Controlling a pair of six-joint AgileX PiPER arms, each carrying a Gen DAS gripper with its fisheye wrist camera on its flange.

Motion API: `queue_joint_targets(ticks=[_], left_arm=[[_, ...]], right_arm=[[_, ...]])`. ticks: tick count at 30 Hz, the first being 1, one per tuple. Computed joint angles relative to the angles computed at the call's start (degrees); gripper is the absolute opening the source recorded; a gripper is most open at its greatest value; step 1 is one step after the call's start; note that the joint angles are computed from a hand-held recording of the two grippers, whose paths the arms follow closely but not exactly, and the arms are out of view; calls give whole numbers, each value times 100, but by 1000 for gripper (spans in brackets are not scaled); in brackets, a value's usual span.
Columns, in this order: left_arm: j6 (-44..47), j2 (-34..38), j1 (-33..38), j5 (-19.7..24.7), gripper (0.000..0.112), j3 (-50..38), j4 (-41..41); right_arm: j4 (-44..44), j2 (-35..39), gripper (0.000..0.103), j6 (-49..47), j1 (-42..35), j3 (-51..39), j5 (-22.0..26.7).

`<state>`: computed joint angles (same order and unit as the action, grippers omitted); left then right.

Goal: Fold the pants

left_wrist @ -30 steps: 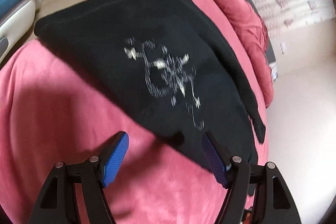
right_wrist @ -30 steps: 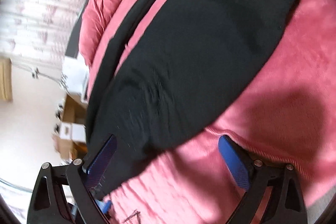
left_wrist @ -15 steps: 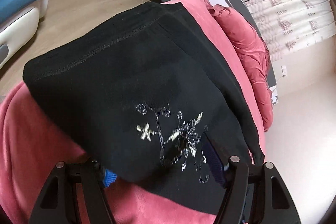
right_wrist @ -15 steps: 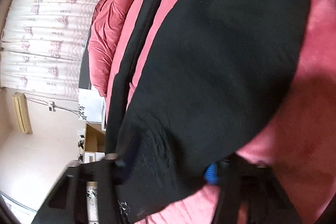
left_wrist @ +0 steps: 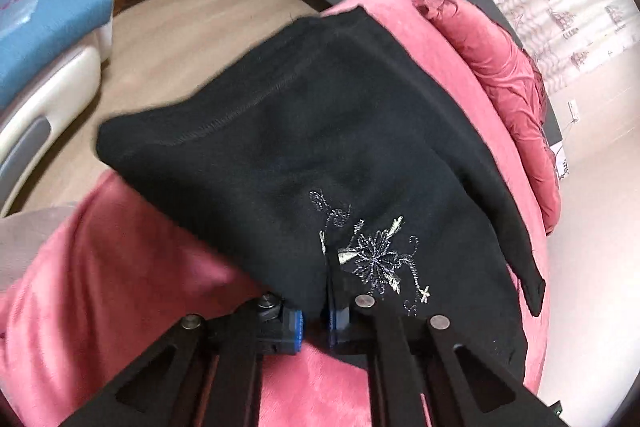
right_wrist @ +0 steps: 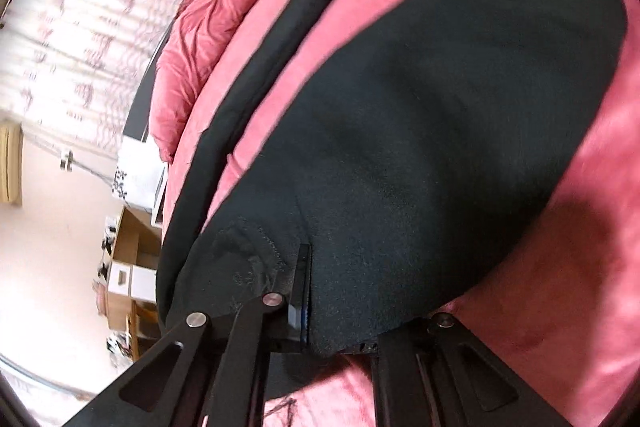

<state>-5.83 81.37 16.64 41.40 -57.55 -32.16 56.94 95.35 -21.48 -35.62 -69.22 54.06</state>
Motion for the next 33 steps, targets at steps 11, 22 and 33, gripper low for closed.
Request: queue_joint_targets(ticks=[11,22,33], left_arm=[[558,-1279,747,969,7,482,-214],[89,-1604,193,909,22,919,736],[297,-2602,-110,961,31,864,502]], right_arm=[[-481,-239,8,198,-279,-271,633],[-309,-70,45,-90,-697,56,1039],[-18,1003,50,382,-1665,-1209,522]])
